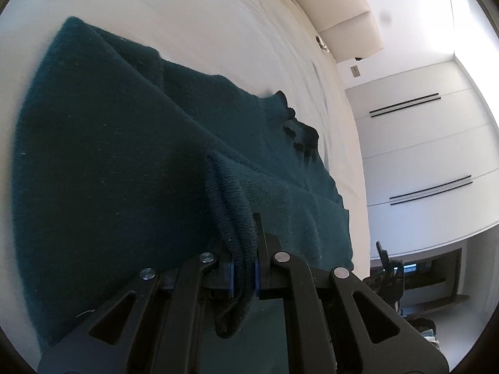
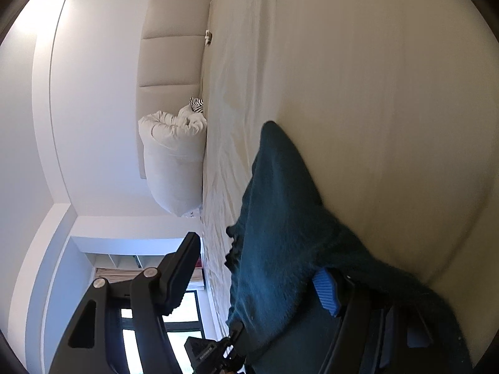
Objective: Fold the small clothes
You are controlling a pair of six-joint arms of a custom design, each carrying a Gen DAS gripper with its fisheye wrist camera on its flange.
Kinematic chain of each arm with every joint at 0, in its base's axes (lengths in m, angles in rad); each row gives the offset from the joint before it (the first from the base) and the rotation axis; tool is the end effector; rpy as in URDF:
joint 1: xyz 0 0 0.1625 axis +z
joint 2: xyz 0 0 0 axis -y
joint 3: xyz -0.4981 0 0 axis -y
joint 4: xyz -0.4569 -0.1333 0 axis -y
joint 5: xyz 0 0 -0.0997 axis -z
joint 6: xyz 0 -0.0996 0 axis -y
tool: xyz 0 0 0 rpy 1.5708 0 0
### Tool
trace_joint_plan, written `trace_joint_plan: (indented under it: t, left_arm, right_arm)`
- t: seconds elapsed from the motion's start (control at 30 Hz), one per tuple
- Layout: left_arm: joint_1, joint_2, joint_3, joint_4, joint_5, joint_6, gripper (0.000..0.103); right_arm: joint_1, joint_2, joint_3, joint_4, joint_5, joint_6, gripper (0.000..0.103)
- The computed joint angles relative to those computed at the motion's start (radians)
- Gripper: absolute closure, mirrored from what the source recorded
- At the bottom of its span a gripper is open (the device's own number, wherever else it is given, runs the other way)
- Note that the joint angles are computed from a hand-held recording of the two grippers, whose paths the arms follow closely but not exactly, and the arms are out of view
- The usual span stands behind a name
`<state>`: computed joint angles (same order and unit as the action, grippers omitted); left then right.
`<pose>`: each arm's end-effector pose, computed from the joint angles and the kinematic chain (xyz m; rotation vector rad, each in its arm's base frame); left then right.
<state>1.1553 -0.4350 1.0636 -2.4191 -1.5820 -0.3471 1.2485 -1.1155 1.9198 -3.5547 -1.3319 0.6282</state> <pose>-0.2586 -0.9136 0.0283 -0.1056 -3.0326 0.3043 -0.0613 -0.6789 0.3360 0.8993 2.1566 -1.4980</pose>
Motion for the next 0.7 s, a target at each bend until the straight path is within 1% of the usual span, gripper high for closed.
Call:
trace_joint_plan:
  t: [0.1,0.17,0.23,0.3,0.43,0.5,0.57,0.63,0.67,0.7]
  left_arm:
    - [0.003,0.004,0.002,-0.015,-0.012,-0.007,0.096]
    - [0.006,0.001,0.006,-0.016,-0.02,0.0,0.096]
    - [0.008,-0.003,0.01,-0.014,-0.022,0.008,0.096]
    - [0.008,-0.006,0.015,-0.013,-0.02,0.014,0.096]
    - [0.01,-0.016,0.025,-0.003,-0.03,-0.003,0.095]
    - [0.005,-0.029,0.031,0.019,-0.01,-0.009,0.094]
    - [-0.001,-0.043,0.038,0.046,0.025,-0.002,0.093]
    - [-0.004,-0.057,0.043,0.073,0.044,-0.013,0.093]
    - [-0.007,-0.068,0.05,0.088,0.064,-0.023,0.092]
    - [-0.012,-0.079,0.056,0.105,0.093,-0.029,0.092]
  right_arm:
    - [-0.016,0.008,0.002,-0.025,0.032,0.017,0.033]
    - [-0.031,0.009,0.01,-0.041,0.058,0.031,0.038]
    - [-0.044,0.011,0.016,-0.049,0.082,0.04,0.047]
    - [-0.052,0.01,0.022,-0.047,0.099,0.033,0.049]
    - [-0.051,-0.009,0.038,-0.024,0.107,0.028,0.049]
    - [-0.047,-0.033,0.065,-0.019,0.088,0.035,0.047]
    - [-0.042,-0.061,0.099,-0.029,0.066,0.037,0.044]
    - [-0.021,-0.094,0.121,-0.016,-0.001,0.011,0.038]
    - [-0.005,-0.112,0.127,-0.012,-0.054,-0.004,0.036]
    - [0.005,-0.122,0.132,-0.012,-0.084,-0.011,0.035]
